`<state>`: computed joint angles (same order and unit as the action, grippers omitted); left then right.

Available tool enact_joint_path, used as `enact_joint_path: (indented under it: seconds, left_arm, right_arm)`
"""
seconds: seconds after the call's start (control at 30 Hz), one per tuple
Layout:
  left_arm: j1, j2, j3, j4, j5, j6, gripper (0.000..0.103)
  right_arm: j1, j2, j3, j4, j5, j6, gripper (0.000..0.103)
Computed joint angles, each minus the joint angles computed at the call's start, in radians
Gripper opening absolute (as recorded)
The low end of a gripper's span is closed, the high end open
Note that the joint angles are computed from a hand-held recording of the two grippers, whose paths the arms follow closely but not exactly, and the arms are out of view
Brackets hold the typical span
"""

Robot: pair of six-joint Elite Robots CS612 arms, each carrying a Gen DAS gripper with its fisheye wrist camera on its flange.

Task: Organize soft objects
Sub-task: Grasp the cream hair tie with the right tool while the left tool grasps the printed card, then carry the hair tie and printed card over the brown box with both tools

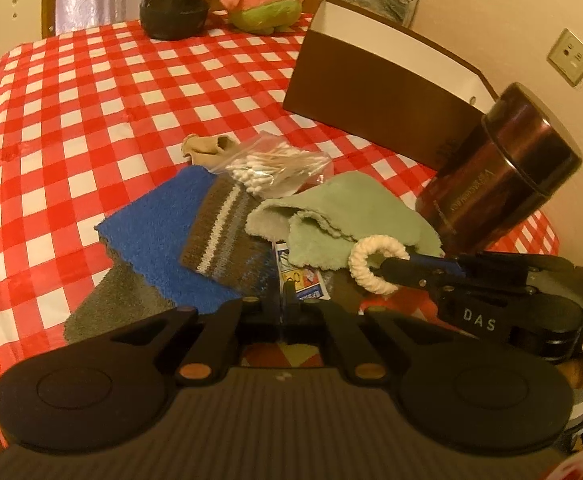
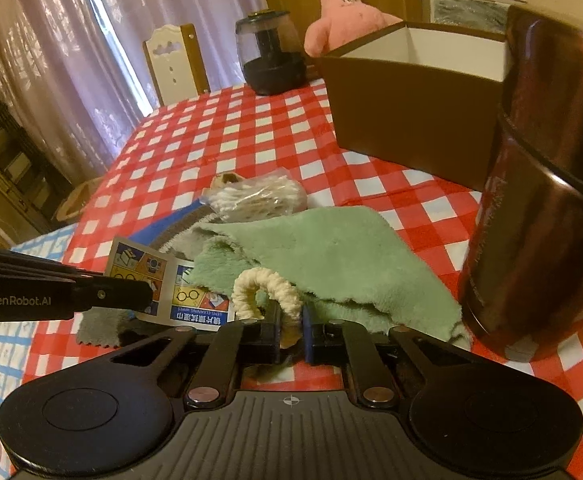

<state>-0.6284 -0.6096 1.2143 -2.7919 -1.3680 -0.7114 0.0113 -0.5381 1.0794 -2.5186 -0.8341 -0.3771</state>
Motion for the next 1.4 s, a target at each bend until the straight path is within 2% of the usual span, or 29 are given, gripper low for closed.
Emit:
enact_joint_path:
  seconds: [0.33,0.77,1.1,1.4]
  left_arm:
    - [-0.009,-0.031,0.039,-0.061,-0.033,0.087,0.0]
    - [-0.019,0.002,-0.046,-0.087,-0.108,0.212,0.0]
    - [-0.018,0.054,-0.159,-0.061,-0.106,0.24,0.0]
    - [-0.011,0.104,-0.269,-0.035,-0.061,0.236,0.0]
  right_arm:
    - [-0.029,-0.056,0.088,-0.053,-0.027,0.098,0.011]
    - [-0.084,-0.108,0.185,-0.169,-0.125,0.272,0.011]
    - [-0.122,-0.1,0.165,-0.224,-0.207,0.346,0.011]
    - [-0.143,-0.059,0.079,-0.215,-0.223,0.349,0.011]
